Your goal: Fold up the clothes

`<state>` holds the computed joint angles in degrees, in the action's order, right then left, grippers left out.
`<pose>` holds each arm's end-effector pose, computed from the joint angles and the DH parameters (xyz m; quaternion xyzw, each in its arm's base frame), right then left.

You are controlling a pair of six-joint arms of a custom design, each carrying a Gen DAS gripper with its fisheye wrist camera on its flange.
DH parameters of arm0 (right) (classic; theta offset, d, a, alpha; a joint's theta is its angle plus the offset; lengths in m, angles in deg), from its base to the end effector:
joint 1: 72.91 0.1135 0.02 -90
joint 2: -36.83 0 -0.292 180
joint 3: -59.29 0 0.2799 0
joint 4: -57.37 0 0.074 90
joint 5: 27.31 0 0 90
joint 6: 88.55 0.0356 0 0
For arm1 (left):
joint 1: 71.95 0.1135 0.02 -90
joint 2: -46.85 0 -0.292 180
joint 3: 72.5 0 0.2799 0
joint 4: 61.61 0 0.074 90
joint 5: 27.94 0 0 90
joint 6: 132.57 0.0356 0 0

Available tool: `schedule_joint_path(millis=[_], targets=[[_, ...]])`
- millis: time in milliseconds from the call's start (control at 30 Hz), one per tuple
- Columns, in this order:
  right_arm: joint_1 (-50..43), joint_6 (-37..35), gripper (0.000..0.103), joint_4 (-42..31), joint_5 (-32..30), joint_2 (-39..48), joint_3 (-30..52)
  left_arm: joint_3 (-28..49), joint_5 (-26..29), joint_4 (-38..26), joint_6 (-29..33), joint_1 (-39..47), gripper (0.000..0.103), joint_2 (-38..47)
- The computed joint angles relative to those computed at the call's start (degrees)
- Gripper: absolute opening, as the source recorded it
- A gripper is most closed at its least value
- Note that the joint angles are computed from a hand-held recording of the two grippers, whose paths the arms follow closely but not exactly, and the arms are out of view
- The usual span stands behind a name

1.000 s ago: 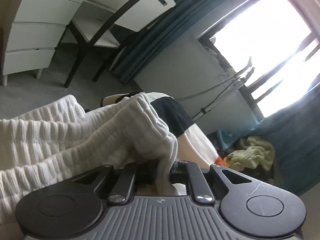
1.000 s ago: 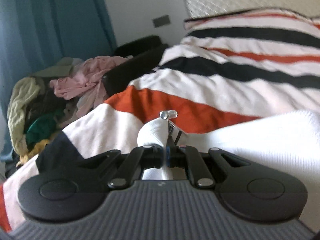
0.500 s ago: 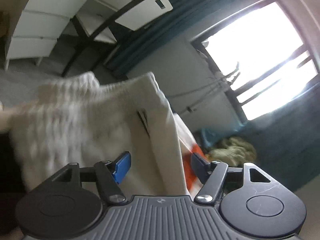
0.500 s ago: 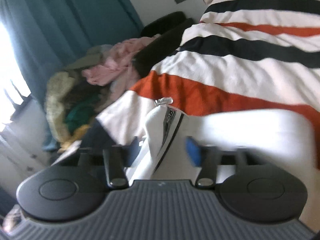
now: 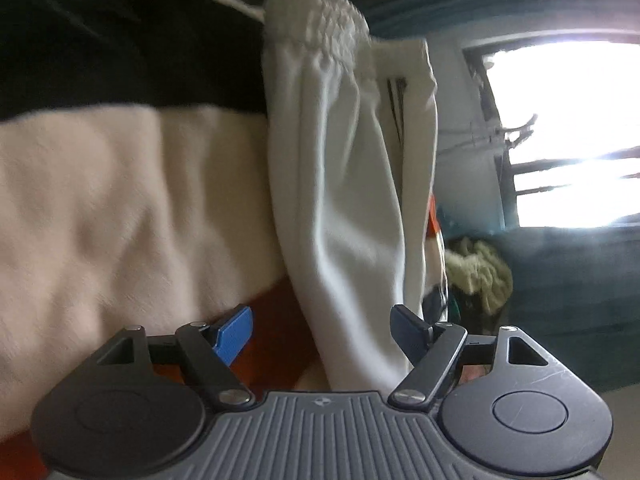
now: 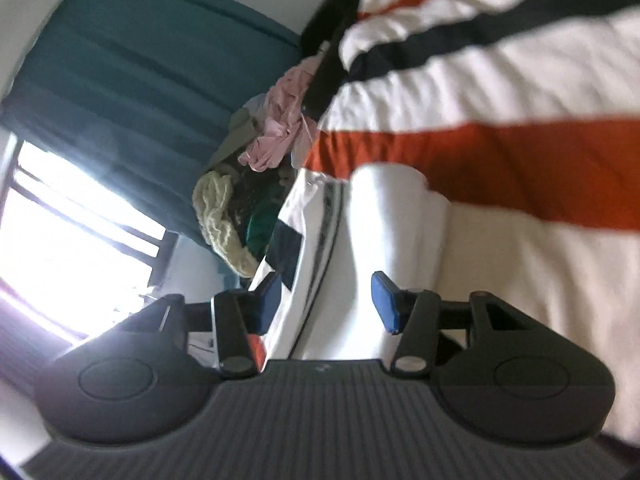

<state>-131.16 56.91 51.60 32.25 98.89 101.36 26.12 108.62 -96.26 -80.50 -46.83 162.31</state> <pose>0.1419 -0.1950 0.2303 0.6079 0.5637 0.2098 0.5183 0.4408 0.1781 0.2190 -0.3423 0.8074 -0.4046 0.2594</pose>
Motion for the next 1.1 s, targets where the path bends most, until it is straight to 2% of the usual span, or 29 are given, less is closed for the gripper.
schedule_joint_path(millis=[100, 167, 300, 533, 667, 767, 833, 900, 933, 1000, 1100], targets=[[-1.93, 1.93, 0.052, -0.16, -5.06, 1.12, -2.39, -1.04, -0.19, 4.06, -2.12, 0.23, 0.075, 0.64], [-1.31, 1.34, 0.047, -0.04, -5.59, 3.18, -2.21, -1.57, -0.52, 6.99, -2.47, 0.08, 0.075, 0.55], [0.11, -0.37, 0.047, 2.55, -6.38, 7.73, -1.00, -1.85, -1.23, 12.28, -1.96, -0.67, 0.075, 0.96], [-0.09, -4.30, 0.048, 6.11, -5.09, 15.08, -0.03, 3.08, -6.34, 17.44, -1.87, -2.87, 0.072, 6.14], [0.58, -3.34, 0.049, 12.21, -1.30, 20.73, 0.75, 4.49, -9.59, 22.75, -6.92, -3.99, 0.066, 8.74], [1.08, -1.16, 0.048, 18.94, 0.80, 26.05, 1.90, 6.09, -11.54, 25.84, -11.46, -4.37, 0.053, 10.98], [1.97, 0.08, 0.047, 22.85, 2.77, 28.38, 2.21, 7.56, -12.20, 26.03, -11.95, -4.47, 0.038, 12.30], [2.90, 1.11, 0.046, 26.45, 4.82, 30.58, 2.60, 6.84, -13.14, 28.85, -11.89, -4.73, 0.026, 12.60], [3.35, 1.58, 0.038, 28.18, 5.84, 31.69, 2.84, 6.30, -13.60, 30.27, -11.86, -4.91, 0.019, 12.62], [4.20, 0.22, 0.015, 27.08, 8.60, 30.95, 3.00, 4.21, -13.75, 33.21, -13.30, -4.87, 0.014, 11.74], [3.41, 1.17, 0.010, 26.55, 8.37, 28.70, 2.33, 1.24, -13.94, 37.48, -16.12, -4.79, 0.010, 10.00]])
